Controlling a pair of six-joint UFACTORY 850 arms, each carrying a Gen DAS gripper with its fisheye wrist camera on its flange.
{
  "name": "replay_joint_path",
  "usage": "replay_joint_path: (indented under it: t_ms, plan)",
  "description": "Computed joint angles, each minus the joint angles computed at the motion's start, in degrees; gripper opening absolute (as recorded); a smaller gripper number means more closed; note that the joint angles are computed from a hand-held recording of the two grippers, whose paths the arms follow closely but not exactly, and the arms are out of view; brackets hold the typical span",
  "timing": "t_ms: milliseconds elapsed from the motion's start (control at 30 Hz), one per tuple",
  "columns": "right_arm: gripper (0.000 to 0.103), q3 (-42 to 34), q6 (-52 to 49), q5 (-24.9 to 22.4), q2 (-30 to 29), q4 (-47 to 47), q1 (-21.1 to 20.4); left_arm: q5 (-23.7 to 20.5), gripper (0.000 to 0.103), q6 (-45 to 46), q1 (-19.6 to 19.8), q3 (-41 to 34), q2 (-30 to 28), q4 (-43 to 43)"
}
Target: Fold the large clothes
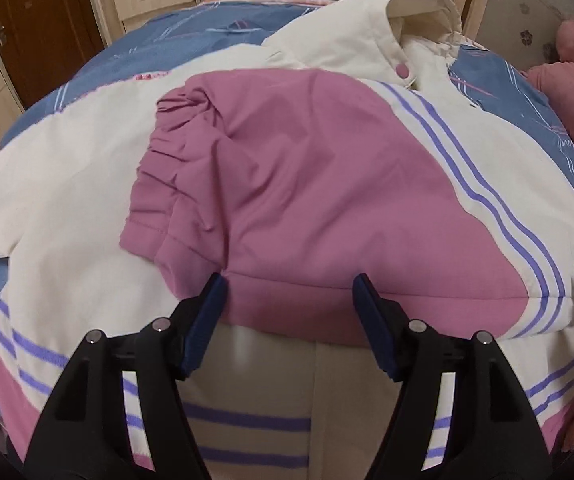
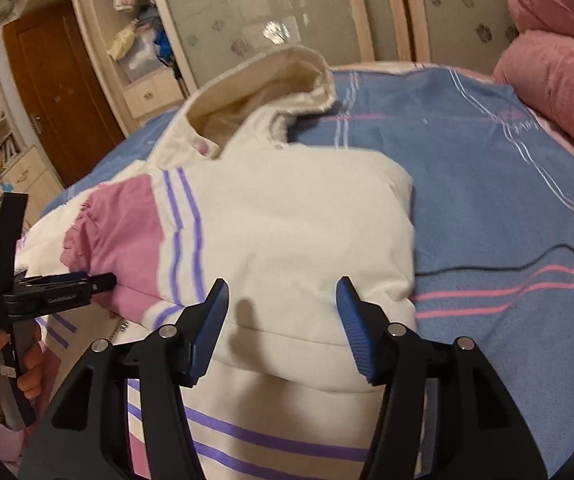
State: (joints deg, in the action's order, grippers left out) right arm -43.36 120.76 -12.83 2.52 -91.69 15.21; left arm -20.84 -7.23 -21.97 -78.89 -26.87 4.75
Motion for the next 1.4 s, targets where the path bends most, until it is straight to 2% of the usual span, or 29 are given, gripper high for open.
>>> replay_joint_path:
  t_ms: [100,167,233,300,367,400,467,500,600,633,700,733,800,900,933,967,1033,1100,1167,1267,1333,1367,1400]
  plan:
    - [0.059,-2.86,-17.17,-1.87,-4.69,17.19,-0.07,0.9,0.071,0.34,0.06,0.9,0.03,0.75]
    - [0.062,-4.33,-22.04,-5.24,-6.13,20.4,1.31,0.71,0.071,3.28,0.6,1.29,0.56,-3.36]
    - [0.063,-3.89,-17.48,-7.84,-5.94,14.96,2.7,1.59,0.07,10.34,2.06,3.1,2.83,-12.74]
    - [0.063,-1.99,-5.79,-10.69,-3.79,3.65,4.35,3.85,0.076,16.45,3.2,5.41,5.31,-19.0]
    - [0.065,-1.16,-1.37,-14.33,-2.56,-0.96,6.17,5.25,0.079,14.28,3.98,6.23,5.82,-15.67]
    - [0.067,-1.73,-2.76,-16.65,-3.55,0.34,6.8,4.02,0.079,11.9,4.47,5.2,4.68,-12.94]
    - [0.069,-3.97,-11.19,-16.48,-6.54,8.83,6.07,-1.09,0.08,12.54,5.87,1.7,0.85,-14.67]
    - [0.069,-4.97,-13.84,-16.14,-8.42,11.24,5.69,-1.05,0.079,15.44,6.58,2.03,0.99,-19.14]
    - [0.071,-4.78,-12.46,-16.94,-8.67,8.91,5.98,1.23,0.079,28.54,8.81,6.45,5.63,-33.02]
    - [0.073,-3.73,-9.1,-15.58,-7.78,5.88,5.55,1.49,0.08,34.27,9.93,7.72,7.1,-39.02]
    - [0.076,-1.94,-2.43,-12.49,-6.39,0.15,4.36,1.69,0.092,45.27,13.56,9.93,10.04,-50.99]
    - [0.077,-0.86,2.62,-10.71,-5.55,-4.32,3.59,1.93,0.093,49.6,15.55,10.56,10.84,-56.2]
    - [0.079,0.47,10.95,-8.95,-4.67,-11.78,2.71,2.07,0.101,53.22,20.85,11.3,11.76,-62.97]
    - [0.084,1.68,20.62,-7.69,-4.11,-20.92,1.92,-1.32,0.101,52.76,29.28,8.29,7.96,-69.65]
    - [0.09,1.84,21.32,-7.66,-3.92,-21.74,2.32,-2.62,0.101,54.05,31.79,7.17,6.26,-73.45]
    - [0.092,1.63,20.35,-7.92,-4.23,-21.04,2.58,-3.96,0.101,53.5,33.84,5.58,4.3,-75.05]
    - [0.094,1.03,16.84,-9.14,-4.95,-17.77,3.41,-6.87,0.101,47.48,37.19,-0.01,-1.5,-72.85]
    - [0.095,0.34,13.34,-10.16,-5.75,-14.43,3.96,-10.53,0.101,47.84,39.32,-4.55,-6.12,-77.15]
    - [0.095,0.0,12.28,-10.1,-6.14,-13.41,3.84,-9.62,0.101,50.16,39.6,-6.48,-7.82,-81.86]
    - [0.095,-0.7,9.1,-10.39,-6.77,-10.3,3.94,-4.24,0.101,51.52,38.06,-10.0,-10.04,-81.88]
    - [0.095,-1.51,5.02,-11.34,-7.46,-6.42,4.39,0.18,0.1,57.78,36.61,-10.91,-11.1,-86.02]
    - [0.096,-1.84,3.47,-11.7,-7.75,-4.99,4.52,1.07,0.088,62.69,36.25,-10.17,-10.69,-90.28]
    - [0.096,-2.21,1.8,-12.15,-8.07,-3.41,4.71,-0.43,0.05,66.33,36.3,-9.2,-9.86,-94.35]
